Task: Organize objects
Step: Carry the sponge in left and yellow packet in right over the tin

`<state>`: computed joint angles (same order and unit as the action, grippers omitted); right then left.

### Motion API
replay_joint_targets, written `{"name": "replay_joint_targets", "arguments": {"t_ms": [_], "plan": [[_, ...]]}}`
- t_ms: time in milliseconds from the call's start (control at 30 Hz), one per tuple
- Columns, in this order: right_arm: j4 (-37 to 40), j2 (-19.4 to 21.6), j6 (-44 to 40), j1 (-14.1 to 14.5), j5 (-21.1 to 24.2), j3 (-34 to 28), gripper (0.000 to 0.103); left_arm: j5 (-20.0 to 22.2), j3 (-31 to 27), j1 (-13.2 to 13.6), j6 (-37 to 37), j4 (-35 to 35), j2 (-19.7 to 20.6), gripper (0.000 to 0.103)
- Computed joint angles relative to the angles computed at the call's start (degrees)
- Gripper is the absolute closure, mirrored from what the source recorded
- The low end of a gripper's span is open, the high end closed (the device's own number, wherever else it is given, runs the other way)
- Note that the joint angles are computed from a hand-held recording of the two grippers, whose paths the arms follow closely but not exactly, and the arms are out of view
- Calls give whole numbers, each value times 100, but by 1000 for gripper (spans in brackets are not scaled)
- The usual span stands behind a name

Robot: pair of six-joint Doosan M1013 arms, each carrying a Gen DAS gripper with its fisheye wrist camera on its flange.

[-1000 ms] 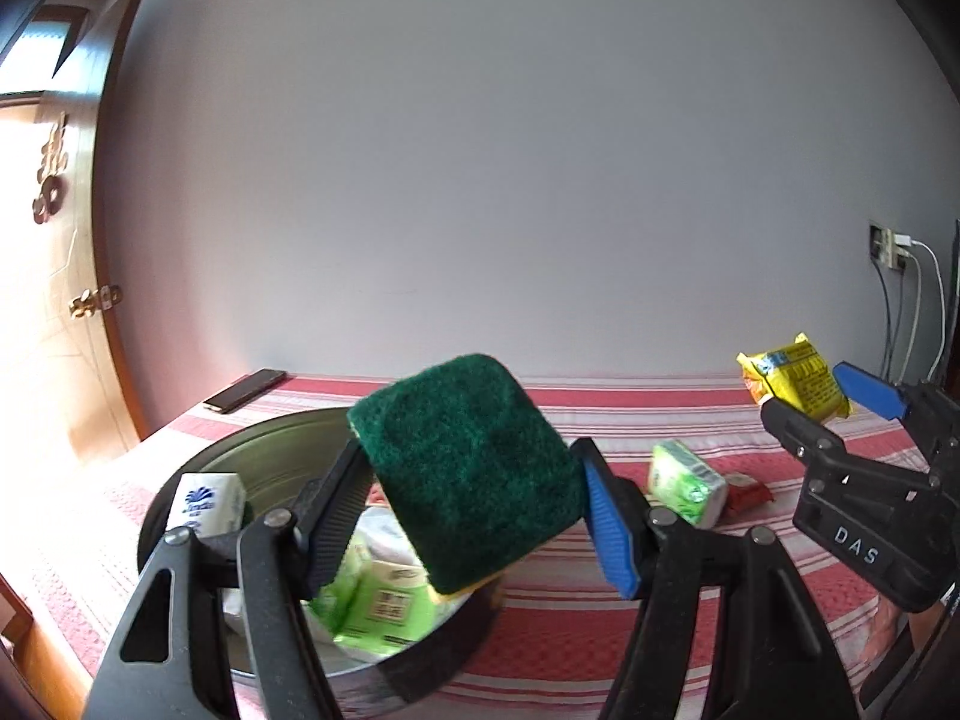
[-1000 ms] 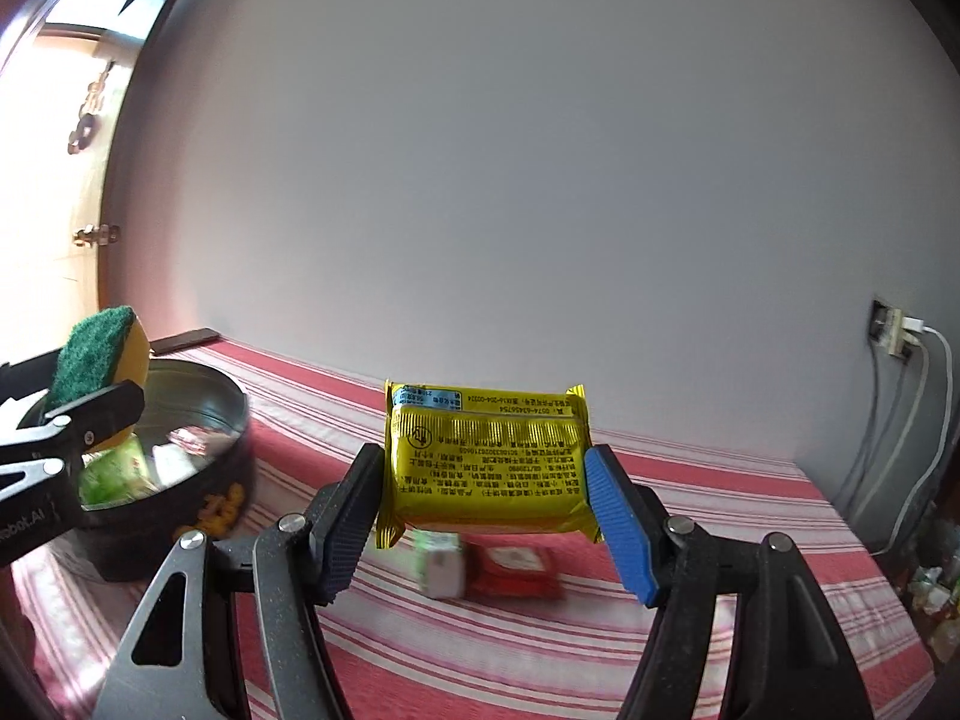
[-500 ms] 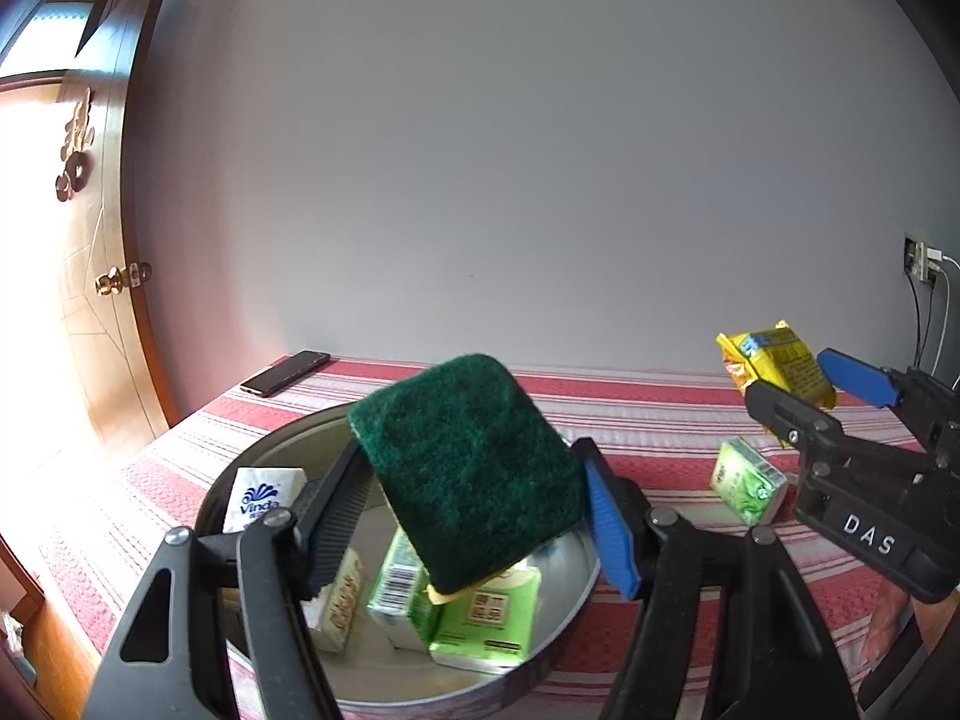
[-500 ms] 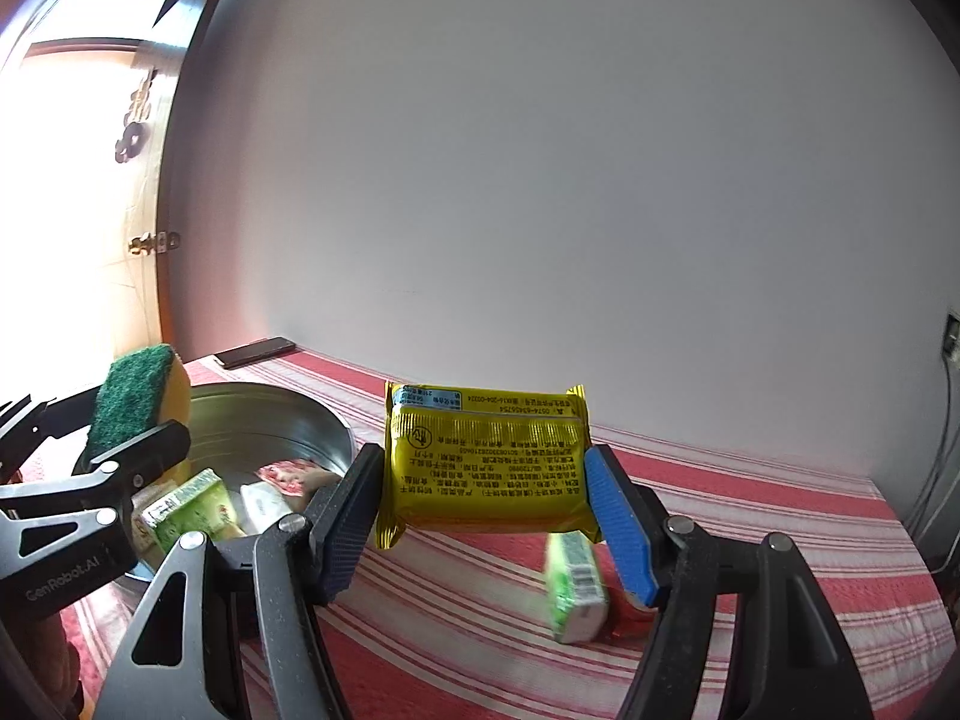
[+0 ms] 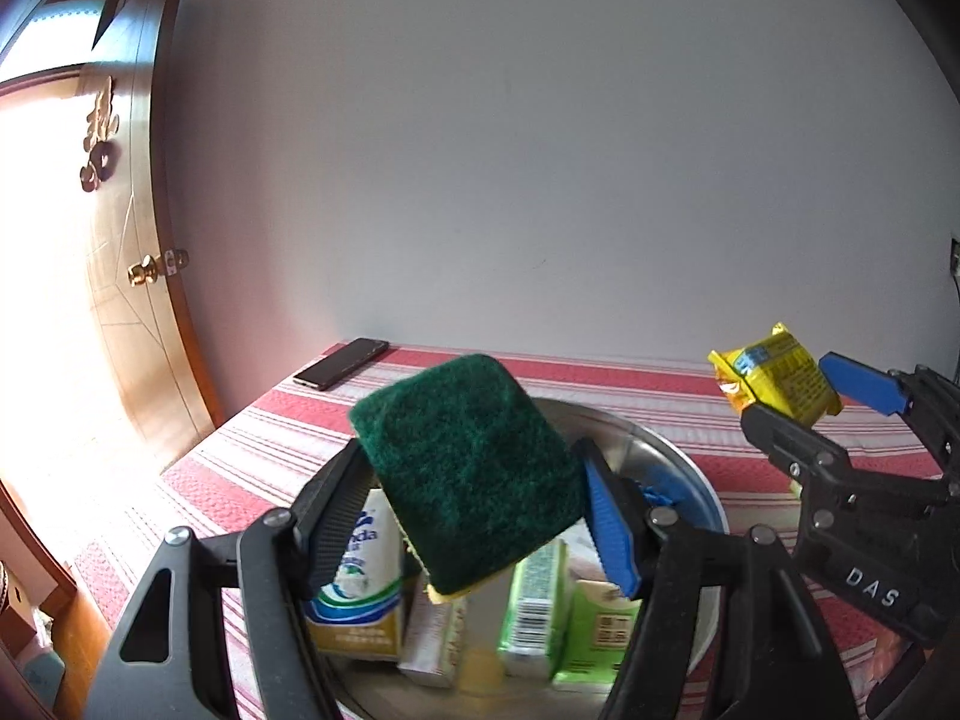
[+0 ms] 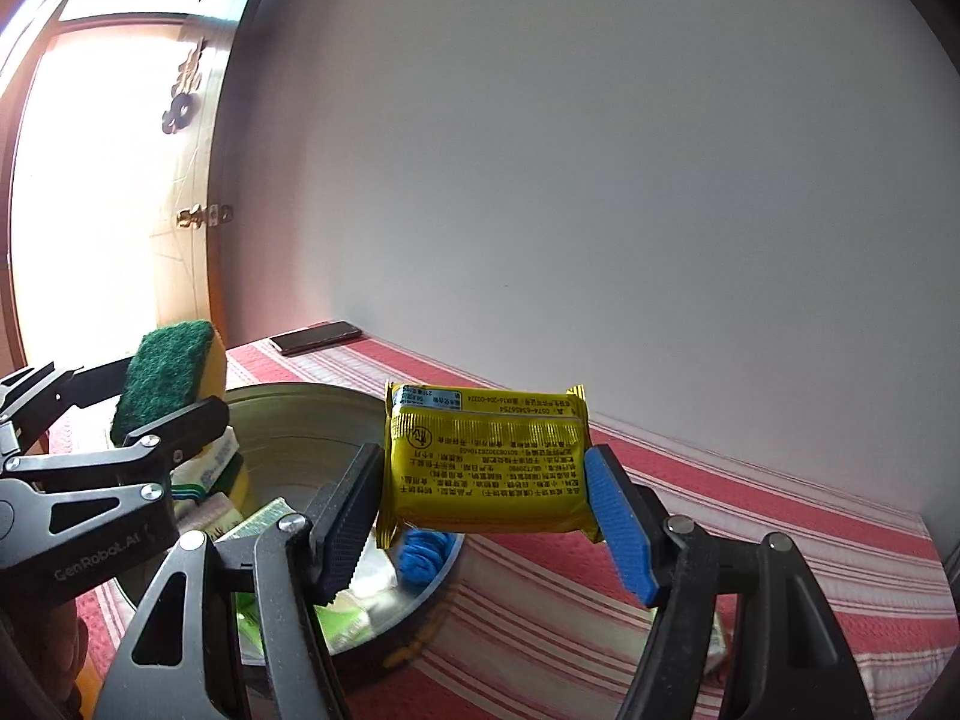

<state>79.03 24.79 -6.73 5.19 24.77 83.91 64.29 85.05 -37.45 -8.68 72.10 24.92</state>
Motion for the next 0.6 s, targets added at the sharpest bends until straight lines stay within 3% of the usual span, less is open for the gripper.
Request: {"name": "replay_joint_targets", "arguments": {"t_ms": [300,600], "plan": [[-1250,256,1290,95,231,-403,33,-127,-138,268,710,-667,55,35],[-1950,420,1958,162,469,-582,33,-220,-313,428,1170,-1148,156,35]]}}
